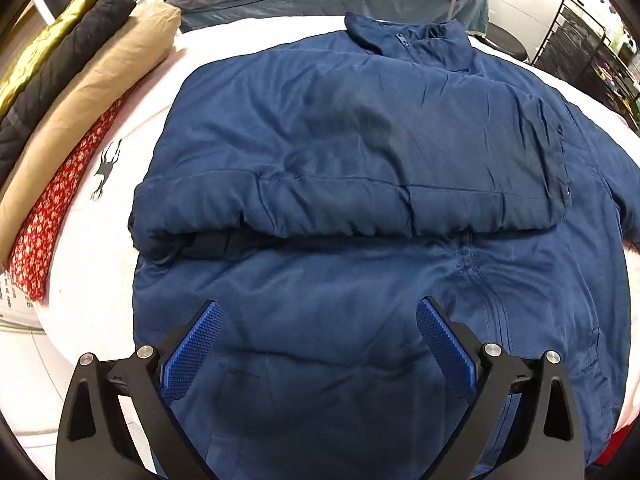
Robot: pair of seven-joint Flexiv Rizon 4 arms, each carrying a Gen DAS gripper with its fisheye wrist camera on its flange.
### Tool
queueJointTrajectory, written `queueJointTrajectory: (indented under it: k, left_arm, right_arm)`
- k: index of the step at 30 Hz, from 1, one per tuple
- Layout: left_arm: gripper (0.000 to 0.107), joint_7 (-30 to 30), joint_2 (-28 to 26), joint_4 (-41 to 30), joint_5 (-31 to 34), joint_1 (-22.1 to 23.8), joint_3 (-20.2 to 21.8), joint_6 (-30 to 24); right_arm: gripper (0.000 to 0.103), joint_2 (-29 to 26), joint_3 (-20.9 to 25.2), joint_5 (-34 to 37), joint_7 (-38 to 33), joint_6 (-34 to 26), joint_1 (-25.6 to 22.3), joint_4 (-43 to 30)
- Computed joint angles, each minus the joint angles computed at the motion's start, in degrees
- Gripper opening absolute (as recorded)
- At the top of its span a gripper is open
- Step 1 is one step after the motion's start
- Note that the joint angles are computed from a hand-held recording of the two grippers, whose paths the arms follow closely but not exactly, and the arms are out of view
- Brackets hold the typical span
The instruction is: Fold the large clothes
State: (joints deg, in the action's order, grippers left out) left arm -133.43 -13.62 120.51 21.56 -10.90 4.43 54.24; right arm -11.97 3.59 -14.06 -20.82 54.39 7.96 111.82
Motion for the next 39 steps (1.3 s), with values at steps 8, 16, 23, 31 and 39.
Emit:
queueJointTrajectory:
  k: [8, 16, 23, 31, 39]
  left_arm:
    - [0.096, -0.57, 0.91, 0.96, -0.74, 0.21, -0.32, -0.9]
    - [0.096, -0.39, 1.08, 1.59, -1.11, 0.5, -0.44, 0.65]
    - [0.096, -0.97, 1.92, 2.61, -1.1, 0.75, 0.0, 2.57]
    - [0.096, -3.71, 4.39, 6.02, -1.92, 2.55, 0.78, 4.73]
    - [0.096, -7.61, 7.06, 9.88, -1.02, 4.74, 1.13, 5.2]
  right_arm:
    - [0.03, -3.93, -0.29, -3.46, 0.53, -0.98, 2.28, -4.68]
    - [0.01, -6.04, 0.74, -7.14, -6.25, 0.38, 5.54, -9.26]
    - [0.01, -8.66, 3.27, -10.09, -14.98, 0.28, 12.56, -17.14]
    - [0.01, -17.05, 10.22, 0.02, -31.31, -1.79, 19.82, -33.69]
    - [0.01, -26.02, 13.88, 8.14, -42.13, -7.69, 28.93, -50.26]
